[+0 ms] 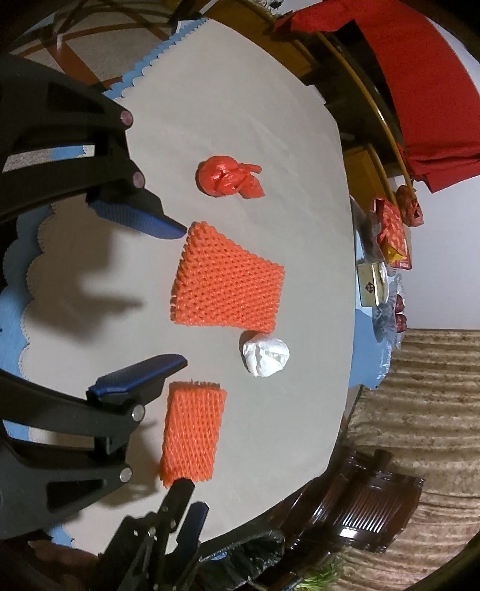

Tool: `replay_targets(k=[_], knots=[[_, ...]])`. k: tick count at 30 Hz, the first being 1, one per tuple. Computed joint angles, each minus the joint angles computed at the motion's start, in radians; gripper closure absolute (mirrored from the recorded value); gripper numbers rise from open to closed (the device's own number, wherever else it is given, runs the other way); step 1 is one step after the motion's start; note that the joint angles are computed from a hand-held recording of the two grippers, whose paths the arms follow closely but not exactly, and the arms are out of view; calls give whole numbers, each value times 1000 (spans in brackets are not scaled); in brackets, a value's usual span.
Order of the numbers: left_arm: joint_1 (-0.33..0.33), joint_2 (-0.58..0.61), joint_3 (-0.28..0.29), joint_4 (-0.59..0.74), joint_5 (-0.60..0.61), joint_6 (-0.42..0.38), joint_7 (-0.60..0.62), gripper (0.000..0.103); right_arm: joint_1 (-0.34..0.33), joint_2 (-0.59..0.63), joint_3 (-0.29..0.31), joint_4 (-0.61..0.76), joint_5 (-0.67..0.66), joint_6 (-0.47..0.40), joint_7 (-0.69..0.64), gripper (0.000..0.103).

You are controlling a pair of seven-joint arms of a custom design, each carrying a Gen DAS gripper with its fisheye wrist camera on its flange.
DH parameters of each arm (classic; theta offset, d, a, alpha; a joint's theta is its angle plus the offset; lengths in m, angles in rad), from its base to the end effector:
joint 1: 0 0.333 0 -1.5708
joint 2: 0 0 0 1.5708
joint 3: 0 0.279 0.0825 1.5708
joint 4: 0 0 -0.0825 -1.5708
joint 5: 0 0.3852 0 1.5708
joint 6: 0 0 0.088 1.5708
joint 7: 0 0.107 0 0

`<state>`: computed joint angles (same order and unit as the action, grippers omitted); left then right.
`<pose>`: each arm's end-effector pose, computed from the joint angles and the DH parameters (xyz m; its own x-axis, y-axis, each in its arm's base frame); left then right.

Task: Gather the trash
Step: 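Move both open tools back over the orange foam nets, then grasp an orange foam net with the right tool while the left tool reaches the other net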

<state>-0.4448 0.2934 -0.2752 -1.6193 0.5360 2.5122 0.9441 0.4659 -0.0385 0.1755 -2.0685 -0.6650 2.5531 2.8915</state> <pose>0.5226 -0.4371 0.4920 -0.3687 -0.9285 -0.0439 -0.6993 0.3082 -0.6450 0.4608 0.3557 0.4664 -0.1427 -0.9717 -0.1881 -0.7465 0.2305 -0.6242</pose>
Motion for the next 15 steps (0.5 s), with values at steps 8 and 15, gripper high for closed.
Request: replay_targets(k=[8,15], knots=[[8,60,5,53,-15,2,54,40,4,93,-14,56,29,13,-38,54],[-3,114,13,107,-21,-18,70,40,10,152,-27,90,52,13,-73,53]])
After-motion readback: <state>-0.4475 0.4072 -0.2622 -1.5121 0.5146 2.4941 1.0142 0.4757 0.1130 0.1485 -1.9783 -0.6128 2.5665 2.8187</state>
